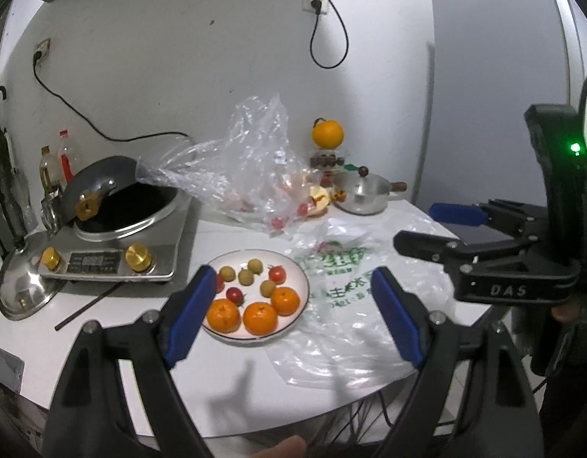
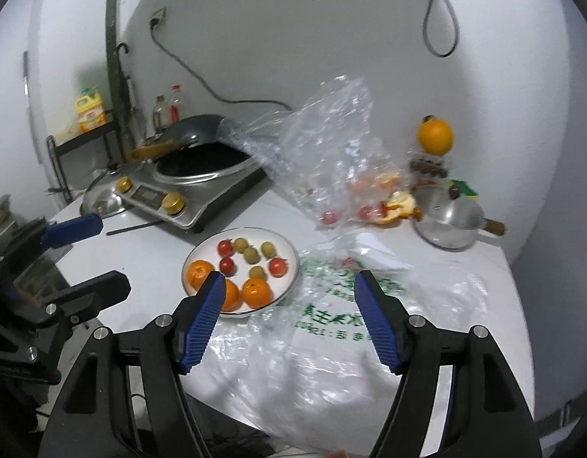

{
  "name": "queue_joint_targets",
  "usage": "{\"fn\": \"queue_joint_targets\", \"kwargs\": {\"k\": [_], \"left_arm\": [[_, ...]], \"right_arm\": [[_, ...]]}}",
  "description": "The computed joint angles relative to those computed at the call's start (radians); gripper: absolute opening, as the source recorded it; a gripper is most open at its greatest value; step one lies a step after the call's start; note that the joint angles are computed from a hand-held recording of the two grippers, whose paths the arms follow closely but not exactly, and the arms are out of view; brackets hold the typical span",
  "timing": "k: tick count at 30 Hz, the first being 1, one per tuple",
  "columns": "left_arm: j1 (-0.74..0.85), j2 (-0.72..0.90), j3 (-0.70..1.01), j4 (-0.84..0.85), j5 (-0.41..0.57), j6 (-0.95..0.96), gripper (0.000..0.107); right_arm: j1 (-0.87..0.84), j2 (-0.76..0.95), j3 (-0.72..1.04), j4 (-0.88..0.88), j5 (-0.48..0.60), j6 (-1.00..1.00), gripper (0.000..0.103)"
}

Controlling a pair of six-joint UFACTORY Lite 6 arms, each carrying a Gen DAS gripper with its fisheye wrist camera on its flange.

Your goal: Organize fruits

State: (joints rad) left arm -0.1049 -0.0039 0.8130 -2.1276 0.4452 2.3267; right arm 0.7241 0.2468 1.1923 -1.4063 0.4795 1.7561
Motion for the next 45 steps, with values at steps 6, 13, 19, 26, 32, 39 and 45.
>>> {"fn": "queue_joint_targets", "kwargs": {"k": [6, 13, 19, 26, 32, 39, 45], "left_arm": [[-0.029, -0.089, -0.035, -0.022, -0.027, 0.001, 0.084], [-0.026, -0.238, -0.091, -0.071, -0.029, 0.008, 0.084], [-0.037, -0.337, -0.103, -0.04, -0.058, -0.033, 0.084], [-0.053, -0.44, -0.104, -0.003, -0.094, -0.084, 0.084], [-0.063, -0.522, -0.112, 0.007, -0.127, -0.101, 0.084], [-0.049, -0.587, -0.116, 0.029, -0.108, -0.135, 0.101], [-0.03, -0.605, -0.102, 0.033, -0.097, -0.143, 0.101]], "right_arm": [[0.069, -0.134, -0.09, 0.012, 0.143, 0.027, 0.073], [0.146, -0.243, -0.141, 0.008, 0.282, 0.041, 0.073], [0.211, -0.306, -0.143, -0.002, 0.38, 0.037, 0.073], [0.289, -0.383, -0.15, -0.017, 0.49, 0.018, 0.073], [0.337, -0.43, -0.15, -0.035, 0.562, 0.002, 0.073], [0.391, -0.462, -0.141, -0.054, 0.632, -0.016, 0.073], [0.421, -0.473, -0.126, -0.068, 0.672, -0.029, 0.073]]}}
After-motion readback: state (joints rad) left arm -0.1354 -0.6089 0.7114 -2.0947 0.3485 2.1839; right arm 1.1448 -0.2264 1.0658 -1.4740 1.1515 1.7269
